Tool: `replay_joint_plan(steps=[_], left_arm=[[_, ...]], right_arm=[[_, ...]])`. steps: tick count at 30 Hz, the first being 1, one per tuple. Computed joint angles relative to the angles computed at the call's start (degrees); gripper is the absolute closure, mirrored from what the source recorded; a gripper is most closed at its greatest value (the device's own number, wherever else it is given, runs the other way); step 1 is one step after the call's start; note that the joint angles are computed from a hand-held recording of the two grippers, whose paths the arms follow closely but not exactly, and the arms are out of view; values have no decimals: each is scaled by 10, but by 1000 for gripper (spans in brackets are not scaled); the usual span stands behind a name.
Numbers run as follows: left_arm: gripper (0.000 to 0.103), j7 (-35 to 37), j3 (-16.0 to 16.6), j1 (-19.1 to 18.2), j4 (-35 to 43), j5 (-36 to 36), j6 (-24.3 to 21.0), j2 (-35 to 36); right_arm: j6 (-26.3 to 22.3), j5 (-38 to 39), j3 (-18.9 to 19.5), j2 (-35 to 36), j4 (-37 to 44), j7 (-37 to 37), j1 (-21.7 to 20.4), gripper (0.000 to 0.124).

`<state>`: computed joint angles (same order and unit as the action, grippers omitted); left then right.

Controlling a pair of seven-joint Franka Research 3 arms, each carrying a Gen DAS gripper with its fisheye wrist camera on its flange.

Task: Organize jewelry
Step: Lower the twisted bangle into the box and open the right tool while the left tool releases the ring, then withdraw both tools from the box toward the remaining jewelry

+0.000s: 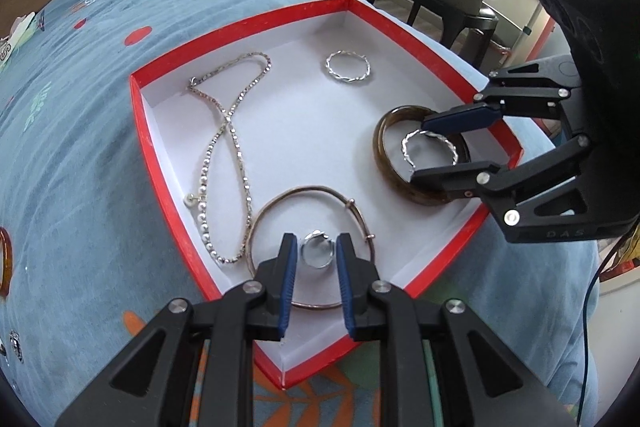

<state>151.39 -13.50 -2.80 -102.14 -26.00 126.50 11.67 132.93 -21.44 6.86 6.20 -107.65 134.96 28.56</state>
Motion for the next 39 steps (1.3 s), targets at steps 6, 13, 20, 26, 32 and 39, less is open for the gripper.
replay_joint_plan(steps=[6,13,20,26,32,39], left_arm=[[84,0,2,2,-4,-8,-5,-7],[75,3,7,8,-2,-30,-21,-16],[73,23,14,14,-7,-63,-34,-39],[73,51,27,14,-21,-89,-41,-67],[72,68,45,16,-33,-104,-48,-91],[66,84,68,26,-46,-121,-61,-118]], right_arm=[[-14,-5,0,4,11,12,4,81],[-32,-23,3,-6,15,39,9,76],[-43,-56,11,-29,8,98,11,76],[-62,-83,25,-50,2,148,12,75],[-86,-101,41,-67,2,188,15,72],[-114,-118,56,-69,22,225,26,72]])
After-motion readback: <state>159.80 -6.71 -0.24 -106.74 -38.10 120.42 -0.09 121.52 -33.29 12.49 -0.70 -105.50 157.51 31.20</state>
